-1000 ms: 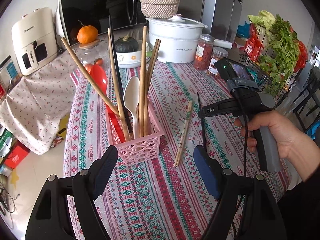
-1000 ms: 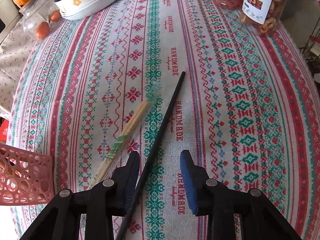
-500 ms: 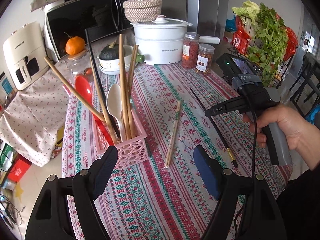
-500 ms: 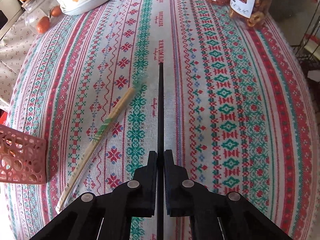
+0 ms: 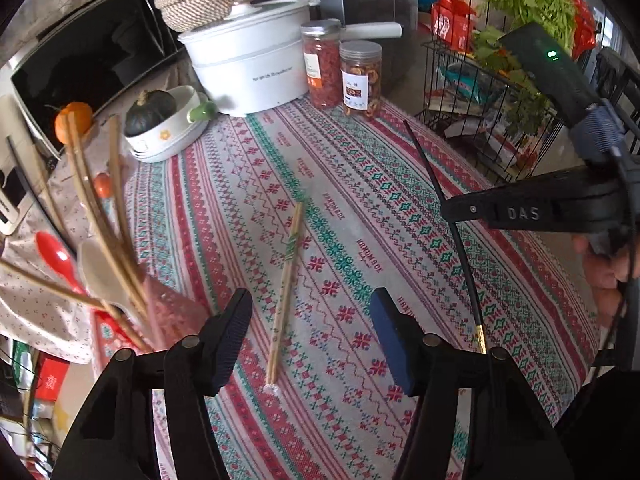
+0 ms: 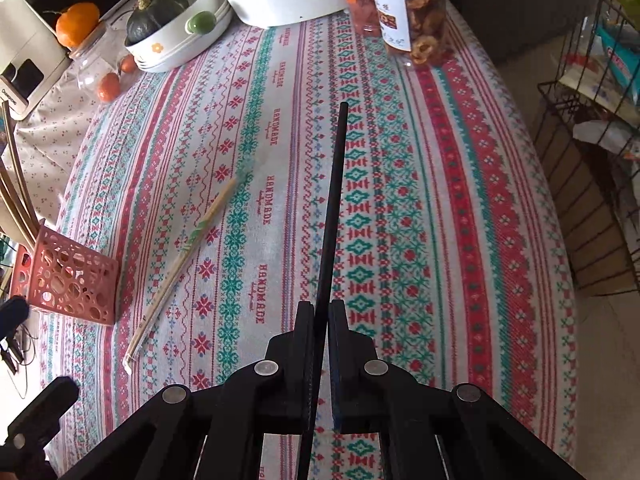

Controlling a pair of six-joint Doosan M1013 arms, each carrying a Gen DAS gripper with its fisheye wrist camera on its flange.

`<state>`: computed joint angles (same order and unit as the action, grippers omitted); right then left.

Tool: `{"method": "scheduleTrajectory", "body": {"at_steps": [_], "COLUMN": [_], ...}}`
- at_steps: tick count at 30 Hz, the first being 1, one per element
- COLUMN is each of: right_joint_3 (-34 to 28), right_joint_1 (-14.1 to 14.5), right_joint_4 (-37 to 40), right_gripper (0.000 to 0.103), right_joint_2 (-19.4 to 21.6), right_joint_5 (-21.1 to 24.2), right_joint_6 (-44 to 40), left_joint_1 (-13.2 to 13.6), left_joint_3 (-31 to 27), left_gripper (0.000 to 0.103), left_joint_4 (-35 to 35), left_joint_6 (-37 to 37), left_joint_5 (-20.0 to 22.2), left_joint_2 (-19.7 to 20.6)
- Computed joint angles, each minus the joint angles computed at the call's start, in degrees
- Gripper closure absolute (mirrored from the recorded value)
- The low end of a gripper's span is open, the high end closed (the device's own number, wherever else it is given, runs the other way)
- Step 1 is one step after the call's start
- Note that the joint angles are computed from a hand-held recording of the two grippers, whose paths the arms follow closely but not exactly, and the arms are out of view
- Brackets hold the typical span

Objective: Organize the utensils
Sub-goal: 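Grasp the green-labelled wooden chopstick with the left gripper while the right lifts the black chopstick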

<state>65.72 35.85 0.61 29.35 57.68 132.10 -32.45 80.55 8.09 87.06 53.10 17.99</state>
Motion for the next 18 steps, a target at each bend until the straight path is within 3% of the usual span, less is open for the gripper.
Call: {"method": "scheduleTrajectory", "body": {"at_steps": [3,5,9,18], "right_joint_3": [1.82,2.55,3.91,4.24], "right_joint_1": [-0.54,-0.83,-1.32,-1.30], "right_joint_4": [0.44,1.18,2.59,4.22], "right_gripper": [0.098,0.098,0.098,0.098], "right_joint_2": [-1.01,-1.38,-2.07,-2.25], "right_joint_5": [-1.92,-2.49,-3.32,-3.76], "right_joint_6": [0.74,1.05,0.55,-1.77], "left_joint_1": [0.08,0.54,1.64,1.91], "left_joint_3": [-4.55,-8.33,-13.34,-20.65], "left_gripper": [0.051,0.065,0.070,0.079], "left_joint_4": [-2.34,-2.51,-1.72,0.97], "left_joint_6": [0.21,-2.44,-7.67,-9.82], "left_joint_5": [2.97,6.55,10.70,18.40], "left_joint_2": [4.52,7.98,12.59,18.25]}}
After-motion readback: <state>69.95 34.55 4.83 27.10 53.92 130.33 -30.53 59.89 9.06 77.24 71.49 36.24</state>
